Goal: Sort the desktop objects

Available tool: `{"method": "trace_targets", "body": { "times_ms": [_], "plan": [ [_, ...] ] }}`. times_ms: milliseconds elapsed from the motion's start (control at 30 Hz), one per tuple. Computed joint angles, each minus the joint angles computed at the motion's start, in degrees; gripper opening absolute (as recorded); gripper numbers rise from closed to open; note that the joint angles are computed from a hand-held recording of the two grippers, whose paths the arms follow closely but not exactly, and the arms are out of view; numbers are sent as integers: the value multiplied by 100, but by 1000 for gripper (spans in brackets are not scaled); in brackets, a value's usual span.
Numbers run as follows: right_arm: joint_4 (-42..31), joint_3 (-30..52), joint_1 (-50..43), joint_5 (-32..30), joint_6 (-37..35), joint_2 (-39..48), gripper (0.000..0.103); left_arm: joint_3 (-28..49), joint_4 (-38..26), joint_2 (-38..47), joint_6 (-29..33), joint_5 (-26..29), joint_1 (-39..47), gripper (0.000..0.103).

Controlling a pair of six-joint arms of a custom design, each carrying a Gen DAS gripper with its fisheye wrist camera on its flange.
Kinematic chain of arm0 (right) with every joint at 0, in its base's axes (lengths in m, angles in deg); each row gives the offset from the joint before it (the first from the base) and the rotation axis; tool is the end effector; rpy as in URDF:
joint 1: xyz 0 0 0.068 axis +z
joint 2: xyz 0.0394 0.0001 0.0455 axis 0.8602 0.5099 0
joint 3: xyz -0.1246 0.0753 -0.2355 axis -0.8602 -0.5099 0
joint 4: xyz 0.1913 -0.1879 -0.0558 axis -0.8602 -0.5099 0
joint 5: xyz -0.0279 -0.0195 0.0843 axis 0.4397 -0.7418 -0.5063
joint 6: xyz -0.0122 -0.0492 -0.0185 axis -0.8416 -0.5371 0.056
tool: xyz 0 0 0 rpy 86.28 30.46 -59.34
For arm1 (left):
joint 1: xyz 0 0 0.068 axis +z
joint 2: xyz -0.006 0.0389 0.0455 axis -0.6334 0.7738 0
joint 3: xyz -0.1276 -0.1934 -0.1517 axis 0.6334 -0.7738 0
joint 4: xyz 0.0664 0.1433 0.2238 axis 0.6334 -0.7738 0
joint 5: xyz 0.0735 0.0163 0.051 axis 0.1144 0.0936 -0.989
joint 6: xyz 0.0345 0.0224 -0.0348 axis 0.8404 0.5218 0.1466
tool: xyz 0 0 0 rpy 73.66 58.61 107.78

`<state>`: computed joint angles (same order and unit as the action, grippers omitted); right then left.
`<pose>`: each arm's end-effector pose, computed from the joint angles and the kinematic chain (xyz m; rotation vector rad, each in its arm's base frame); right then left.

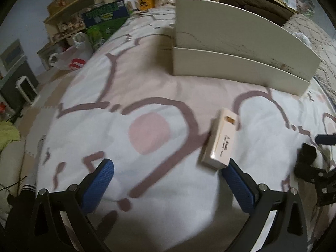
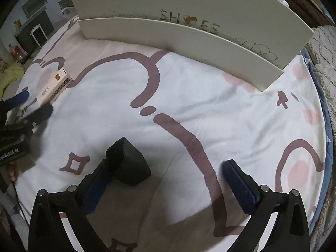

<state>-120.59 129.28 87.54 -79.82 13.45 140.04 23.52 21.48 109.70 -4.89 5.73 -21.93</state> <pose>0.2183 0.1125 0.1693 -0.3358 2.7847 0.0119 0.2362 0.0655 0.1557 0.2407 2.5022 0.0019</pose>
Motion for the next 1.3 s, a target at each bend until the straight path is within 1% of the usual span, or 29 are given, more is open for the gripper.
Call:
{"method": "trace_targets", "body": {
  "times_ms": [133, 267, 433, 567, 767, 867, 1033, 1300],
  "plan": [
    [69, -31, 3, -21, 82, 12, 103, 234, 51, 292, -273, -94, 254, 103],
    [128, -60, -10, -77, 136, 5, 103, 464, 26, 598, -475, 121, 471, 103],
    [156, -66, -17, -133, 159, 21, 103, 364, 281, 613, -523, -117, 315, 103],
    [262, -130, -159, -381, 128, 18, 103, 438, 349, 745, -623, -120, 296, 103],
    [300, -139, -77, -318, 219, 35, 103, 367, 595, 790, -725, -338, 148, 103],
    [155, -31, 17, -240, 317, 131, 103, 365, 606, 802, -737, -304, 156, 103],
    [-381, 196, 141, -251, 288, 269, 103, 326, 567, 736, -671, -283, 184, 103],
    [-590, 212, 230, -43, 566, 223, 103, 229, 339, 524, -439, -147, 272, 103]
  ]
}}
